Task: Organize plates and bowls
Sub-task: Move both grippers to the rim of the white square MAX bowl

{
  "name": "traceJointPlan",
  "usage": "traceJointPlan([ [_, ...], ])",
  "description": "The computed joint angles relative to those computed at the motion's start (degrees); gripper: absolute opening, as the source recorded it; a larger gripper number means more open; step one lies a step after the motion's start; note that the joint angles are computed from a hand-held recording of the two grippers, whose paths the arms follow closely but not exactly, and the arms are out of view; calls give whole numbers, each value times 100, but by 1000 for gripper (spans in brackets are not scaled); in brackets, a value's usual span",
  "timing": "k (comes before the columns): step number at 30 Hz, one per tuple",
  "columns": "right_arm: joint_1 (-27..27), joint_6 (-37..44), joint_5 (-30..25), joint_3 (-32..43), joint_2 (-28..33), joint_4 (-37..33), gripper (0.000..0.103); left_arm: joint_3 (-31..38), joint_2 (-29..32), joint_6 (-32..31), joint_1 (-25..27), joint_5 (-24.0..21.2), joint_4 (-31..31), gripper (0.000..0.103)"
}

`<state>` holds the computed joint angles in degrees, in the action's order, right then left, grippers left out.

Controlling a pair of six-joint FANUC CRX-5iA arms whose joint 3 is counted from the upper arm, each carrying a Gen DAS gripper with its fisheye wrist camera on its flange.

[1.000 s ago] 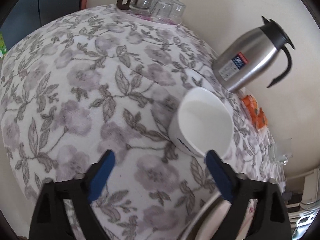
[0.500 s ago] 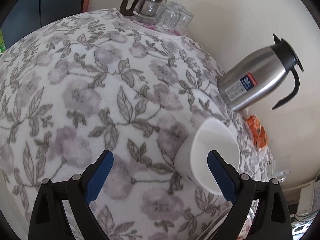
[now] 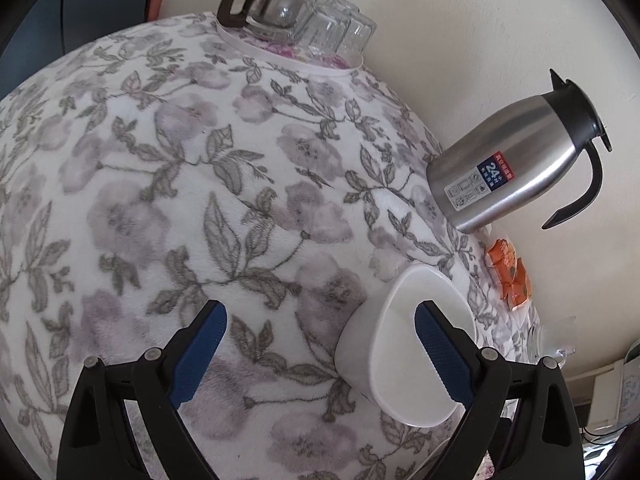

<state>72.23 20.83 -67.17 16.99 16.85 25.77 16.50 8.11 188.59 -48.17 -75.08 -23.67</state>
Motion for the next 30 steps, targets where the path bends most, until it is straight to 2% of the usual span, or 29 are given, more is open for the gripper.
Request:
traceJointPlan([
  [4, -65, -84, -207, 259, 198, -168, 103, -234, -74, -284, 225, 307, 424, 95],
  [21, -208, -79, -114, 380, 415, -406, 103, -153, 187, -1152, 497, 547, 973, 95],
  [26, -224, -33, -145, 431, 474, -411, 102, -318, 199, -1181, 592, 799, 1224, 95],
  [30, -227, -46, -125, 428, 496, -392, 101, -304, 223, -1155, 595, 750, 1202, 95],
])
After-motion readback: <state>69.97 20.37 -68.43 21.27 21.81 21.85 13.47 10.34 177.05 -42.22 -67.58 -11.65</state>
